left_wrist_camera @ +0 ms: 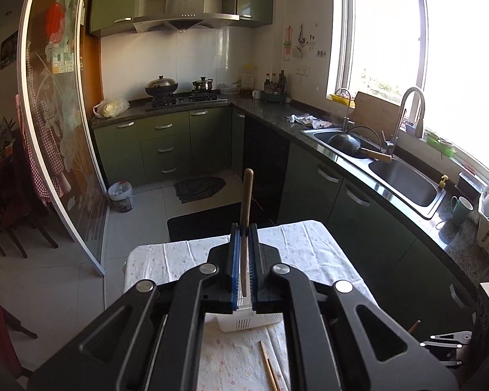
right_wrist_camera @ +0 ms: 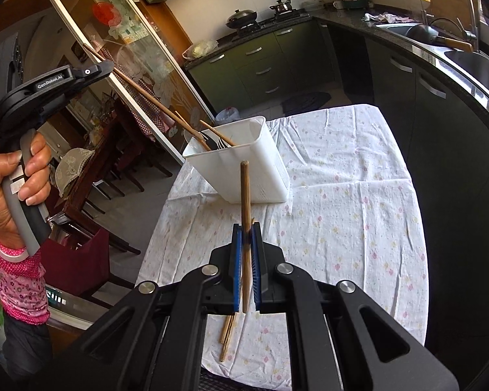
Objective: Organize utensils
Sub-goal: 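Lower both chopsticks upright into the white basket and open both grippers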
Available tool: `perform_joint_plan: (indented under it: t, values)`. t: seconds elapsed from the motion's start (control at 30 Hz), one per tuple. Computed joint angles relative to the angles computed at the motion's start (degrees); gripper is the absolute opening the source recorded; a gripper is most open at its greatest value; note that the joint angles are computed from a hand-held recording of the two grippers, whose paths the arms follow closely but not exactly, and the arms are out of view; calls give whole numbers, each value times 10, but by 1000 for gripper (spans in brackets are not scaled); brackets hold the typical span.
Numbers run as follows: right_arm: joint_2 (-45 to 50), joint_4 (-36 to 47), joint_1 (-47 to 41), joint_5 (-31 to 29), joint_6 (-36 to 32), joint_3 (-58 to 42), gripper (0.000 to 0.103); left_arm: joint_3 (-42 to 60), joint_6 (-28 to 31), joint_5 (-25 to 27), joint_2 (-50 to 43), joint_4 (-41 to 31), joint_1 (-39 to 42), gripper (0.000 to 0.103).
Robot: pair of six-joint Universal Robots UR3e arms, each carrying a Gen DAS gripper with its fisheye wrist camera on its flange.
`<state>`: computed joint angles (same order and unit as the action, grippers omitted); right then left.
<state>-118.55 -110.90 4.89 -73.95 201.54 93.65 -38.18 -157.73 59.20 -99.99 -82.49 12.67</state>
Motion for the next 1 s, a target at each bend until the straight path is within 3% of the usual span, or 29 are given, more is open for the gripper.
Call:
perform_joint_plan:
  t: [0.2, 0.23, 0.27, 0.33, 0.37, 0.6, 0.83, 1.0]
  values:
    - [18, 29, 7, -23, -1, -64, 6, -50, 19, 77, -37, 21, -49, 5]
    - [26, 34, 7, -26, -2, -83, 7, -59, 22, 83, -40, 21, -52, 7]
    - [35, 40, 7, -30, -3, -105, 6, -64, 25, 86, -43, 16, -53, 18]
    - [60, 48, 13, -49, -4, -157, 7, -99, 29, 70, -26, 26, -41, 39]
    - [76, 54, 16, -60, -3, -189, 7, -122, 32, 61, -12, 36, -32, 40]
    - [208, 49, 20, -124, 8, -395, 6, -296, 109, -44, 141, 90, 62, 40]
    - [379, 20, 73, -223, 18, -562, 7, -380, 252, -117, 255, -37, 152, 40]
    - [439, 1, 87, -240, 17, -560, 7, -415, 285, -112, 277, -54, 161, 40]
